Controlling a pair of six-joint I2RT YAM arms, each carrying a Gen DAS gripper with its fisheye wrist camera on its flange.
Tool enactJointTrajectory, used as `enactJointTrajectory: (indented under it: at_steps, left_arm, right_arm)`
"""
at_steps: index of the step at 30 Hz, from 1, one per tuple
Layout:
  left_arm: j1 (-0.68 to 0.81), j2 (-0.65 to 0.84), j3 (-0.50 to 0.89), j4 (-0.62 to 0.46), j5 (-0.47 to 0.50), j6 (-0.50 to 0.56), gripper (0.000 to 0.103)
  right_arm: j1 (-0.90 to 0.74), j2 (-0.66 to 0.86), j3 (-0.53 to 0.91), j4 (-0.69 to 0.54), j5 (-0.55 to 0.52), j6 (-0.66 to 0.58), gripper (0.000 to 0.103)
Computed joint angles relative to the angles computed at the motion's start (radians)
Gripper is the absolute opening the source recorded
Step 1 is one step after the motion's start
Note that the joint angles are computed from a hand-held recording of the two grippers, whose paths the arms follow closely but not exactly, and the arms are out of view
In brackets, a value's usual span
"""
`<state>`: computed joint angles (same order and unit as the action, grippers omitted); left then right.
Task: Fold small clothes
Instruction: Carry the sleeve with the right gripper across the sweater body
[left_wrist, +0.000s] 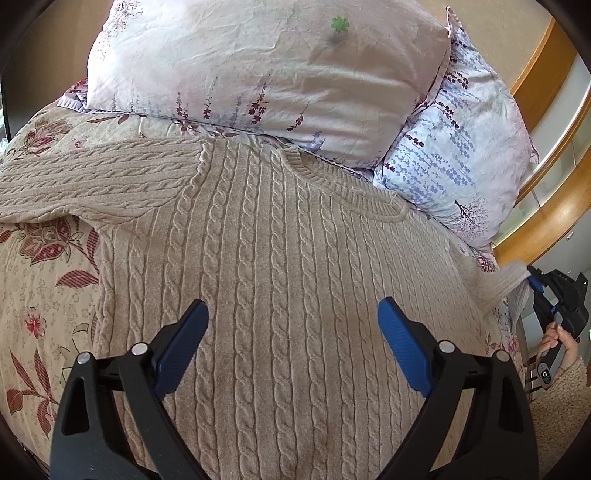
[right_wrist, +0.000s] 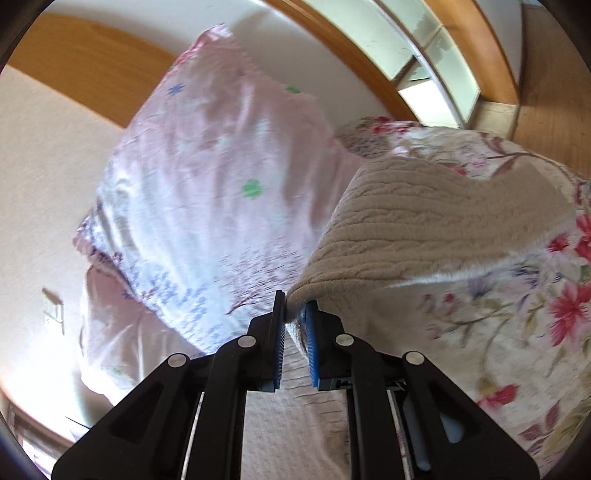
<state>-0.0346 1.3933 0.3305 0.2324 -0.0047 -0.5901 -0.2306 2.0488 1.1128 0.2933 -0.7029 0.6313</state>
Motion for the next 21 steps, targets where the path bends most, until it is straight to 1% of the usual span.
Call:
enactJointTrajectory:
  at_steps: [7, 11, 15, 19, 21]
  left_arm:
    - [0.022, -0.012, -0.015, 0.009, 0.019, 0.007, 0.092]
    - [0.024, -0.016, -0.021, 0.013, 0.022, 0.005, 0.092]
    - [0.024, -0.015, -0.022, 0.016, 0.022, 0.006, 0.092]
    - [0.030, -0.016, -0.024, 0.015, 0.028, 0.008, 0.092]
    - [0.041, -0.019, -0.026, 0.014, 0.036, 0.017, 0.092]
  right_arm:
    - [0.094, -0.057, -0.051, 0.078, -0.072, 0.041, 0.011]
    - [0.201, -0.069, -0.065, 0.068, -0.095, 0.011, 0.011]
    - [0.333, -0.035, -0.042, -0.028, -0.056, -0.089, 0.011]
    - [0.456, 0.069, 0.039, -0.185, 0.020, -0.190, 0.012]
    - [0.473, 0.091, 0.058, -0.226, 0.032, -0.195, 0.014]
